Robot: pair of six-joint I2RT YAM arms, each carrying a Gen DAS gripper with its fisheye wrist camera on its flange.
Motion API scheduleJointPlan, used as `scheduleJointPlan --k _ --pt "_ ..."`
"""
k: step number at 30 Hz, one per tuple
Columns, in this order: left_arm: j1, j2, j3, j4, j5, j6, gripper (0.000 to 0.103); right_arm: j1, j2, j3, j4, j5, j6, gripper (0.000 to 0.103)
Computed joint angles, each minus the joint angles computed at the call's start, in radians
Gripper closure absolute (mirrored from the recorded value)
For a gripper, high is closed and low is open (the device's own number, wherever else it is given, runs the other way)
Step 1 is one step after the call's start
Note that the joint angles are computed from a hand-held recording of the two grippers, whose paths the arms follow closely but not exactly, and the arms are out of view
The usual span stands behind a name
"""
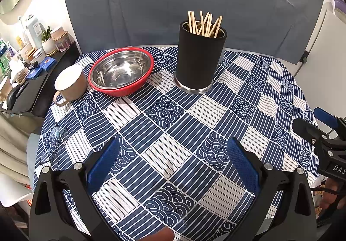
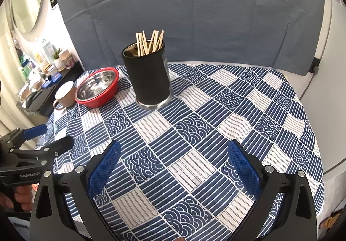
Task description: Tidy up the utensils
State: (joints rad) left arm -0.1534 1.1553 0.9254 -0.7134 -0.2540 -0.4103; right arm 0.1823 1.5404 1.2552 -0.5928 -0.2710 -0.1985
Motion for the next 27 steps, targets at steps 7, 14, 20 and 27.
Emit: scheduleJointPlan --k 7,14,20,27 --pt "0.007 -0.005 0.000 0.015 0.013 0.013 0.006 0.000 0.000 -0.001 0.000 0.000 -0.001 0.008" --pt "0.009 0.003 0.003 0.029 0.006 0.027 0.006 0.002 0.007 0.009 0.002 0.001 0.000 0.008" --pt "0.016 0.022 0.013 0.026 0.003 0.037 0.006 0.010 0.033 0.040 0.000 0.006 0.003 0.008" --pt "0.020 0.025 0.015 0.025 0.008 0.045 0.006 0.014 0.041 0.045 0.002 0.009 0.005 0.008"
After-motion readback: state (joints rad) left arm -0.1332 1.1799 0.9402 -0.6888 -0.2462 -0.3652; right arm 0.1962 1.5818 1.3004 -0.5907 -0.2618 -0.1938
